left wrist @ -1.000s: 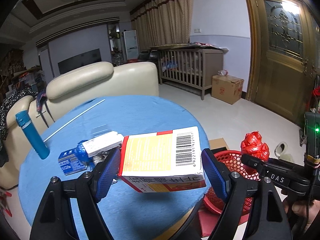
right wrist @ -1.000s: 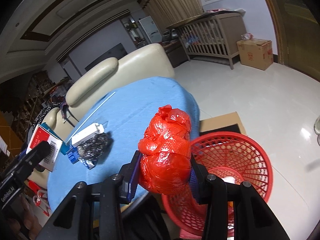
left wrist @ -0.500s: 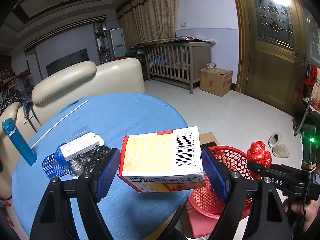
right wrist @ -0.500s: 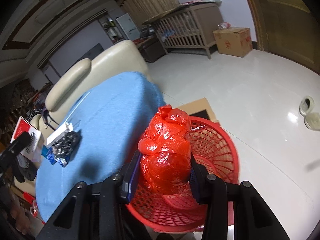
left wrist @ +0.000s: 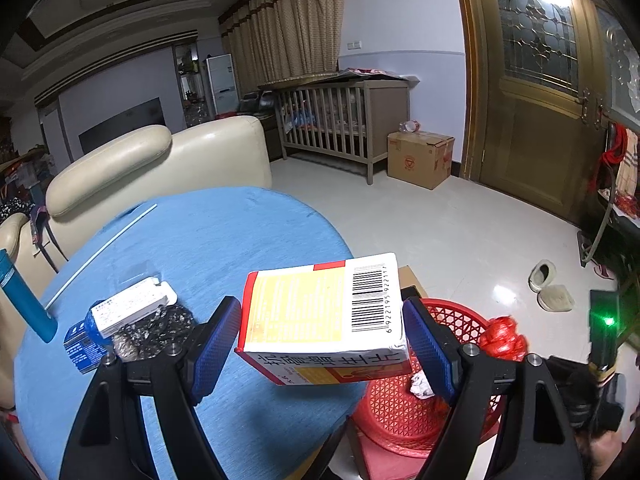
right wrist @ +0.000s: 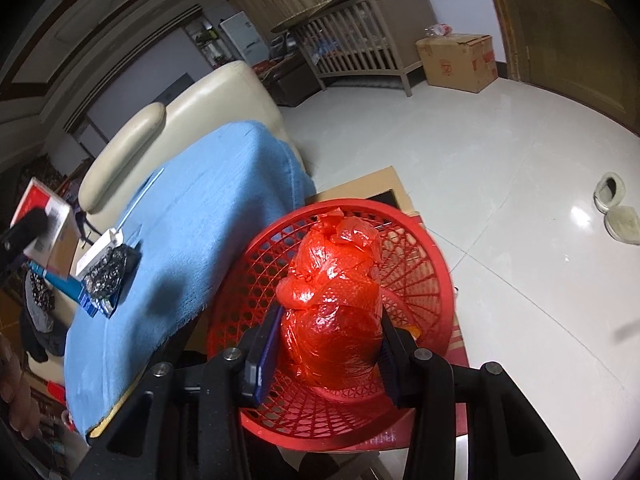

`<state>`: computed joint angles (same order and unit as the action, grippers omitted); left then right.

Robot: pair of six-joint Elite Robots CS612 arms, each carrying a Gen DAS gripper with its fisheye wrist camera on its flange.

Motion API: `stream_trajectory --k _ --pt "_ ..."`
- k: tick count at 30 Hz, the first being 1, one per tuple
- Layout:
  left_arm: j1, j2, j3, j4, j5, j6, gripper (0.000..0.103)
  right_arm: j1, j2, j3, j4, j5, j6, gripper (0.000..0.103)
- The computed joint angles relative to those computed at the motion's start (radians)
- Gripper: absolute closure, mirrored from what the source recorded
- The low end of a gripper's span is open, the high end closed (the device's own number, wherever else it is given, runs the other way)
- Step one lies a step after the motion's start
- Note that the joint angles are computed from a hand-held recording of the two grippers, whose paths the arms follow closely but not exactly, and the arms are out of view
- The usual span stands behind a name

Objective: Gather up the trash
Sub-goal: 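Open right gripper releasing red bag while left gripper drops box into basket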

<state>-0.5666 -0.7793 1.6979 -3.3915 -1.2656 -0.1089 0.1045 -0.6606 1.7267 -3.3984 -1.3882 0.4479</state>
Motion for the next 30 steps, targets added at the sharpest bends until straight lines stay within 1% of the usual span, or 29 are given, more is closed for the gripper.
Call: stream_trajectory --k 1,3,4,5,8,13,17,21,25,27,28,30 --pt "-0.001 0.0 -0.003 0.001 -0.002 0.002 0.02 0.001 0.002 -0.005 0.012 0.003 -0.009 0.058" --pt "-0.004 0.001 -0.007 -0.001 -0.007 0.008 0.02 0.003 0.008 -0.026 0.076 0.009 -0.023 0.053" --pt "-0.006 0.002 -0.01 -0.003 -0.009 0.012 0.02 0.001 0.012 -0.034 0.092 0.015 -0.019 0.039" --pt "-0.008 0.002 -0.012 -0.004 -0.009 0.017 0.02 -0.002 0.015 -0.035 0.093 0.019 -0.007 0.028" --pt "-0.012 0.005 -0.019 0.002 -0.015 0.028 0.02 -0.011 0.012 -0.02 0.051 0.026 0.024 0.027" --pt "-0.018 0.013 -0.033 0.025 -0.038 0.026 0.02 -0.028 -0.014 0.018 -0.044 -0.025 0.071 0.027" --pt "-0.029 0.02 -0.048 0.05 -0.068 0.051 0.02 -0.045 -0.035 0.052 -0.128 -0.073 0.129 0.027" --pt "-0.042 0.031 -0.068 0.086 -0.102 0.079 0.02 -0.058 -0.048 0.071 -0.183 -0.094 0.172 0.027" --pt "-0.044 0.045 -0.095 0.157 -0.177 0.096 0.018 -0.061 -0.056 0.077 -0.208 -0.107 0.187 0.027" --pt "-0.044 0.049 -0.111 0.221 -0.22 0.114 0.017 -0.062 -0.058 0.08 -0.219 -0.108 0.194 0.027" --pt "-0.046 0.051 -0.116 0.244 -0.223 0.125 0.017 -0.063 -0.059 0.08 -0.223 -0.106 0.197 0.027" --pt "-0.051 0.054 -0.123 0.276 -0.197 0.148 0.017 -0.067 -0.059 0.08 -0.228 -0.1 0.195 0.027"
